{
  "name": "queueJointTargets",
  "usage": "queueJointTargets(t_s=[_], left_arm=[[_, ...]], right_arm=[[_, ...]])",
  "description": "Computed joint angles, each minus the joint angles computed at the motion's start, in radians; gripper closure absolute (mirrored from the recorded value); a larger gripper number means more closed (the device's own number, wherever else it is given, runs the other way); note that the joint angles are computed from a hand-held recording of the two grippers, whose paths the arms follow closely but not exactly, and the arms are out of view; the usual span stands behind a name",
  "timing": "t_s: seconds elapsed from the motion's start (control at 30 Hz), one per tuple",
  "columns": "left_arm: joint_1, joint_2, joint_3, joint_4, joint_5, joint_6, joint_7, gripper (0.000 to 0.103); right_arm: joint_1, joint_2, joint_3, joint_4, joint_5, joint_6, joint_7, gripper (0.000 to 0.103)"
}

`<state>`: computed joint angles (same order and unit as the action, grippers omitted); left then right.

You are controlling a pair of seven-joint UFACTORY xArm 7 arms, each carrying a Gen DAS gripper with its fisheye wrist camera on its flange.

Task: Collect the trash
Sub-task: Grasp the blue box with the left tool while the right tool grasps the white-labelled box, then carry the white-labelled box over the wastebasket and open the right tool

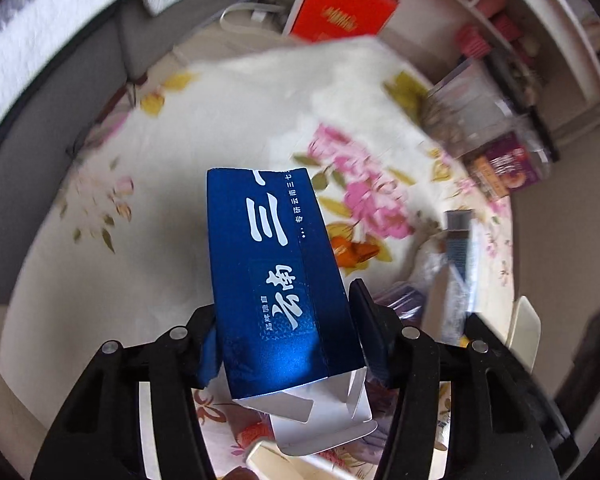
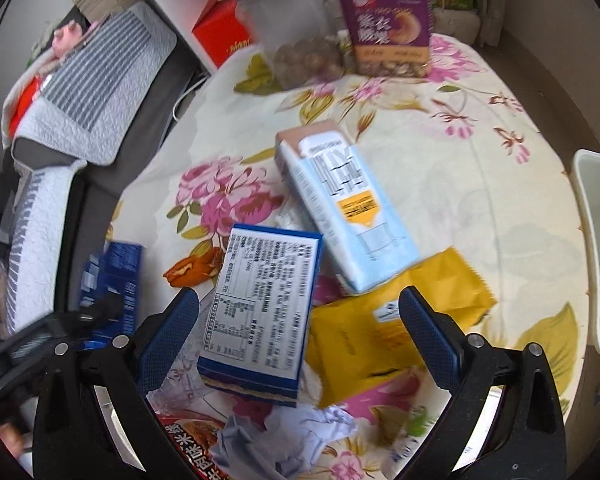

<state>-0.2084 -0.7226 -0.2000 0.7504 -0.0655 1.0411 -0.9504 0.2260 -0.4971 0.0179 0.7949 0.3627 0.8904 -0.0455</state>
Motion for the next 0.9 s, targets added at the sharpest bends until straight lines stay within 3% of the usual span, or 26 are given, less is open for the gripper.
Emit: queueJointTargets(t_s=[0.23,0.4,0.9], left_arm=[[0.005,-0.028,-0.017,0.015,0.044,-0.014,0.025,0.047],[0.0,-0.023,-0.025,0.006,0.038,-0.036,0.022,0.047],[-0.001,0.006,-0.098,0.066,0.12,-0.077,-0.022,0.047]], right_arm=[[0.021,0.043,0.015,-0.001,0.006,-0.006,-0.011,0.009],[0.032,0.056,-0.004,0.006,0.039,0.005,-0.047,0.042],[0.004,-0.073,-0.034,-0.014,0.032,-0.068,-0.09,0.045]])
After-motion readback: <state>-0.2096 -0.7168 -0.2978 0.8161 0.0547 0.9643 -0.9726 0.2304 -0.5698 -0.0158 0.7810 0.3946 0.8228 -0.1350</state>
